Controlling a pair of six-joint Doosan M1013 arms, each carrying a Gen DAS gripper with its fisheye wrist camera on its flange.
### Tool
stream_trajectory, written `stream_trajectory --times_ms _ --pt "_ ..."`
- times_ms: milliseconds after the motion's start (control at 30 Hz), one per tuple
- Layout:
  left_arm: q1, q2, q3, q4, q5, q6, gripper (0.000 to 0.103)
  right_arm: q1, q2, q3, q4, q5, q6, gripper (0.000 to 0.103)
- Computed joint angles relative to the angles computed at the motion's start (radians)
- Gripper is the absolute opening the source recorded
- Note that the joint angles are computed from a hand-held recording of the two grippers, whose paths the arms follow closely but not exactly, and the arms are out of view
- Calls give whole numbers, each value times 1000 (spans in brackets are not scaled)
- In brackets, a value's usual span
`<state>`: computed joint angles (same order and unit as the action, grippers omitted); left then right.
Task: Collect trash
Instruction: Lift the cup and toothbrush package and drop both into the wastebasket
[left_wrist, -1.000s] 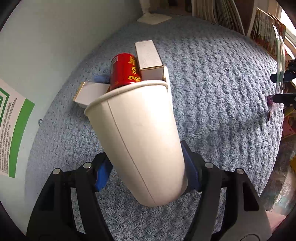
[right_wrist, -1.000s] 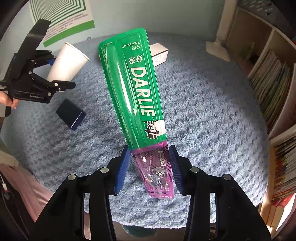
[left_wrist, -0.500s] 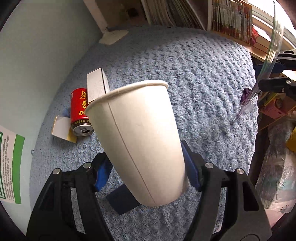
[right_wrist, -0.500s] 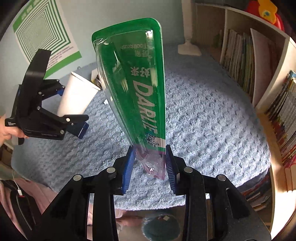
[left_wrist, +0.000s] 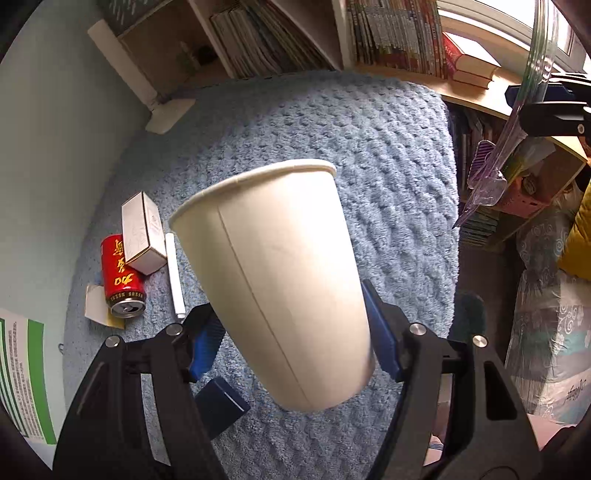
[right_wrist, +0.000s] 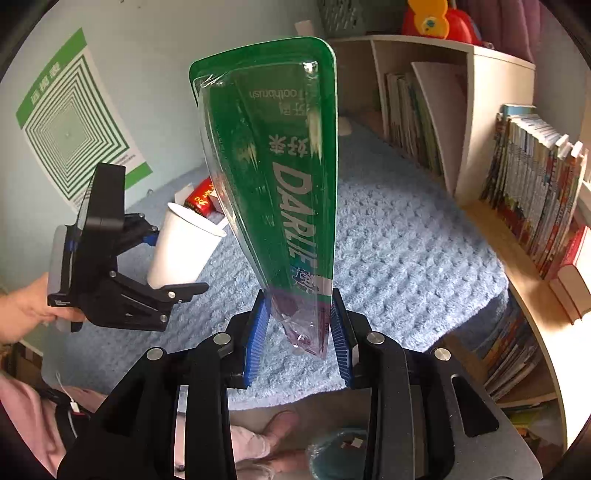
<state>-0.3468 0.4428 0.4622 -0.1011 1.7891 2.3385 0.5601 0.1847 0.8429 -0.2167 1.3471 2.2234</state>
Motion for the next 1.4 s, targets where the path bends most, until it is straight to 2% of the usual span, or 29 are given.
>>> stream_trajectory --times_ms 367,633,833,1000,1100,1300,1400 --pt "-123 -111 190 -47 -15 103 65 101 -180 241 -173 38 321 34" --pt "-223 -221 394 -53 -25 183 65 225 -293 416 -274 116 628 34" --pt "-282 -293 550 -28 -10 215 65 307 -345 541 -284 127 856 34" --pt "-326 -337 684 19 -2 239 65 356 -379 656 -268 100 1046 34" --pt "-347 -339 751 46 15 217 65 360 -395 722 -246 55 1131 34" --pt "-382 -353 897 115 -22 201 65 363 -411 860 -229 -62 1287 34" --pt "-395 -347 953 142 -52 185 65 346 -421 928 -232 -133 1344 34"
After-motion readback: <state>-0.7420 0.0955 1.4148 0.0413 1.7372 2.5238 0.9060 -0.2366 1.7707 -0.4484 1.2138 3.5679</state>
